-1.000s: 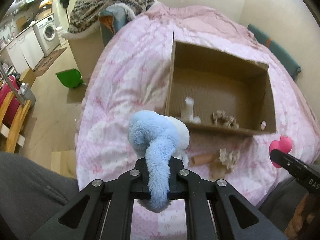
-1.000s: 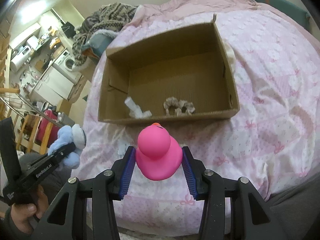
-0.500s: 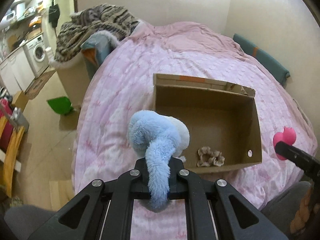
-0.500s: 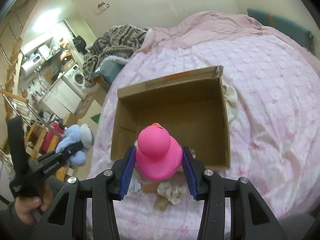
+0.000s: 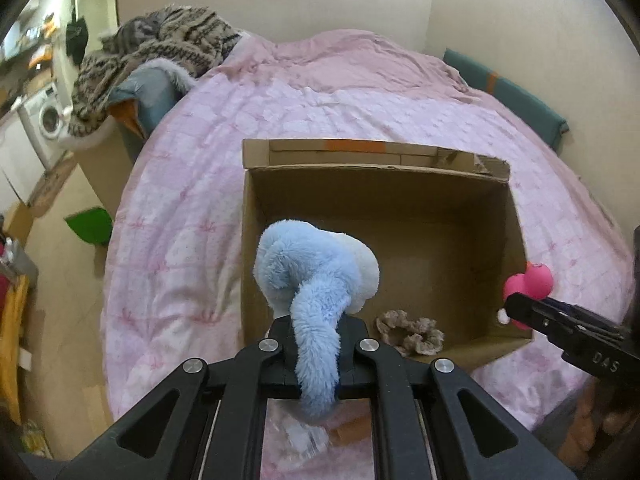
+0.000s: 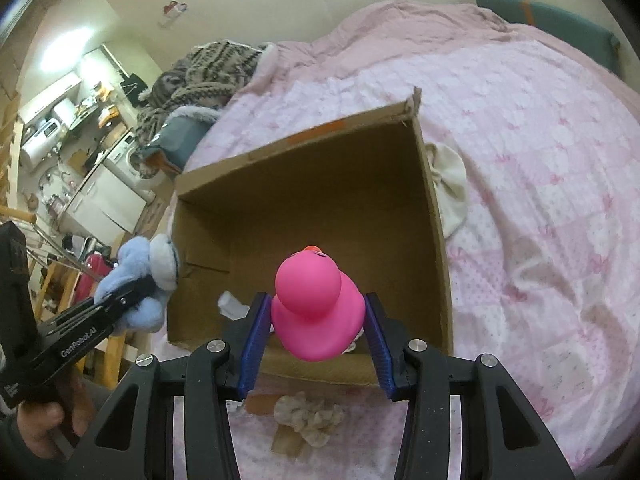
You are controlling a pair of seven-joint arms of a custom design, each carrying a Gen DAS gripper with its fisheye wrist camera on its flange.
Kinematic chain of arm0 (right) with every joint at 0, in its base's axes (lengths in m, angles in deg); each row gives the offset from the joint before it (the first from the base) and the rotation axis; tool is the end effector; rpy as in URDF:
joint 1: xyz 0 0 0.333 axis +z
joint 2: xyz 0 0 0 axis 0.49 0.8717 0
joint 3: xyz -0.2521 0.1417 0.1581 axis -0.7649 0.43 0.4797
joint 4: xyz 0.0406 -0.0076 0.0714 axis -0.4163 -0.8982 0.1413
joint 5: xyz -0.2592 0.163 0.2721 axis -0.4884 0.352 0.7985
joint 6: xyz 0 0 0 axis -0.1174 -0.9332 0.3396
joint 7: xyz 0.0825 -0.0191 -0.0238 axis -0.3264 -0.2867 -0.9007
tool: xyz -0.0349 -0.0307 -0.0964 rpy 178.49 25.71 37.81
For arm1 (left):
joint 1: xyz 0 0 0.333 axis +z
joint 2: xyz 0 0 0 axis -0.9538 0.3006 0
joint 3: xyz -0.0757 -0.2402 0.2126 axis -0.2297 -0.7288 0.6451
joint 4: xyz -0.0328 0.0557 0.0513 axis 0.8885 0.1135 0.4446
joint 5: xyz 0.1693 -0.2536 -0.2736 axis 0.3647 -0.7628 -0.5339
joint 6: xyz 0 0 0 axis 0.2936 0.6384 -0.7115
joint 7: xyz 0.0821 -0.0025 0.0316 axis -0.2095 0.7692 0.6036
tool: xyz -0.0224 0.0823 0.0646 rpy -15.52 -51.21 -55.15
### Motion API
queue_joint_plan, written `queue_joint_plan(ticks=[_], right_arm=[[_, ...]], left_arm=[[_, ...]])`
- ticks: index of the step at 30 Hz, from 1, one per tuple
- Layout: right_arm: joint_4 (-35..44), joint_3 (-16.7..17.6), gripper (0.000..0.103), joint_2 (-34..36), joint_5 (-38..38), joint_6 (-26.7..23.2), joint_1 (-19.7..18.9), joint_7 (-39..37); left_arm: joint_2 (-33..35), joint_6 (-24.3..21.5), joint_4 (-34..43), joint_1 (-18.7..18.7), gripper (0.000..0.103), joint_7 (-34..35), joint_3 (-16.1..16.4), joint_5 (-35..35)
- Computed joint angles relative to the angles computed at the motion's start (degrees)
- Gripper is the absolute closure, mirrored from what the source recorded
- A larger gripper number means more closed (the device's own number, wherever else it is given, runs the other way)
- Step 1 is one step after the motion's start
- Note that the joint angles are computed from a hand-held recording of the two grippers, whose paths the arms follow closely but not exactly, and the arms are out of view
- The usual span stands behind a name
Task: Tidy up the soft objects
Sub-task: 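Carry the blue scrunchie and pink duck over the box with both tools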
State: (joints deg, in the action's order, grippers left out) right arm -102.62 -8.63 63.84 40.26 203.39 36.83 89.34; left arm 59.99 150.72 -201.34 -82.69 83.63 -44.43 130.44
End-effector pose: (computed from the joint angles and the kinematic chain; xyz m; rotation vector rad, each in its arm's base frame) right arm 0.5695 0.0513 0.3908 -1.7865 1.6087 -0.1010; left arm 0.5838 -0.2309 0.4035 -1.9040 1.7913 -0.6495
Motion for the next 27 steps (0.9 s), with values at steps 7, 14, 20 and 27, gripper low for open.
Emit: queue_joint_plan(ticks=[7, 14, 20, 27], right_arm=[[1.4, -0.2, 0.054, 3.3, -7.7, 0.1, -0.1, 7.0], [1.6, 0.3, 0.054, 4.1, -10.3, -0.4, -0.4, 9.1], [1.0, 0.6, 0.054, 3.9, -11.9, -0.1, -0.1, 9.4], [0.4, 0.6, 0.054, 3.7, -13.0, -0.1, 0.1, 9.6]], left_arm=[[4.4, 2.3, 2.4, 0.0, 0.094, 0.6, 0.4, 0.2], [5.1, 4.3, 1.2, 0.4, 0.094, 0.9, 0.7, -1.7], [5.1, 4.0, 0.9, -0.2, 0.093, 0.2, 1.2, -1.0], [4.7, 4.8, 0.3, -0.5, 0.093, -1.7, 1.6, 1.2]])
